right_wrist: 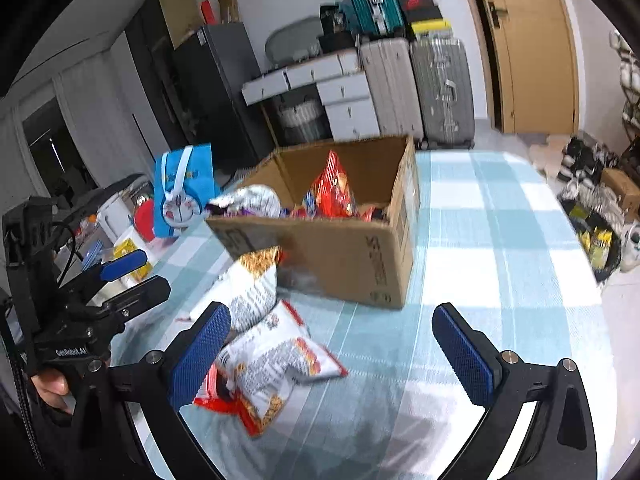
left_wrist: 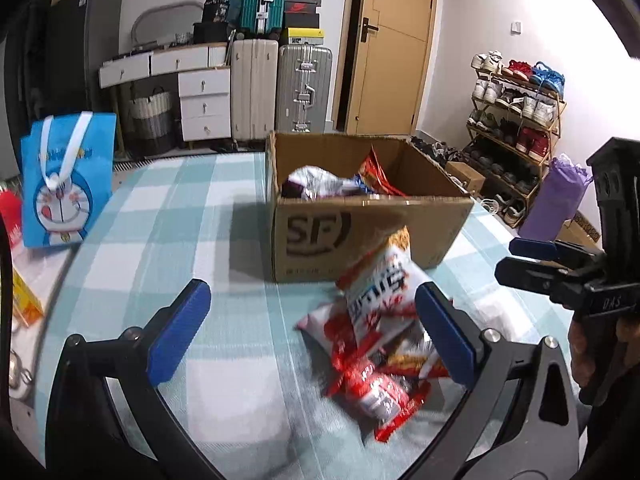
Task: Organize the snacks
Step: 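Move both grippers back from the box toward the remaining snacks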
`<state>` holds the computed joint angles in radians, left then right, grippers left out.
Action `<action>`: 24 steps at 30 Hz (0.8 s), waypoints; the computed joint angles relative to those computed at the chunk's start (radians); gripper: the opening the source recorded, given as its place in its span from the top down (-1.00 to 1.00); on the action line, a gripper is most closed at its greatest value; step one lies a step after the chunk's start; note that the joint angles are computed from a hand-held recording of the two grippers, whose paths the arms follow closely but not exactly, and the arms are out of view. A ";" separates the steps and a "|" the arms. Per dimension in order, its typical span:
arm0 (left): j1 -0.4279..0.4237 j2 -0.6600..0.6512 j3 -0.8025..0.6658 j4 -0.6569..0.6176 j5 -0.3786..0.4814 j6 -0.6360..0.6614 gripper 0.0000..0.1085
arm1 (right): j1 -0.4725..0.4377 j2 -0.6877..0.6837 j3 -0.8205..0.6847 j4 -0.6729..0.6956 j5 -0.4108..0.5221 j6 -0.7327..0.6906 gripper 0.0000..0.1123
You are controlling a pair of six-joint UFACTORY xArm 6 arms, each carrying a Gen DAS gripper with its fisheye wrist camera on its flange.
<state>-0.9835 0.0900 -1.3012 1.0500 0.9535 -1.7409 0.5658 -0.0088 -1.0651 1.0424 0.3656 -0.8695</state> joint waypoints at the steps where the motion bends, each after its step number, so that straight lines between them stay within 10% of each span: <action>1: 0.001 -0.007 0.015 -0.012 -0.017 -0.007 -0.87 | -0.001 0.001 -0.002 -0.032 0.010 0.027 -0.83; 24: 0.038 0.017 0.008 -0.104 -0.032 0.068 -0.87 | 0.054 0.105 -0.057 -0.113 0.103 0.091 -0.83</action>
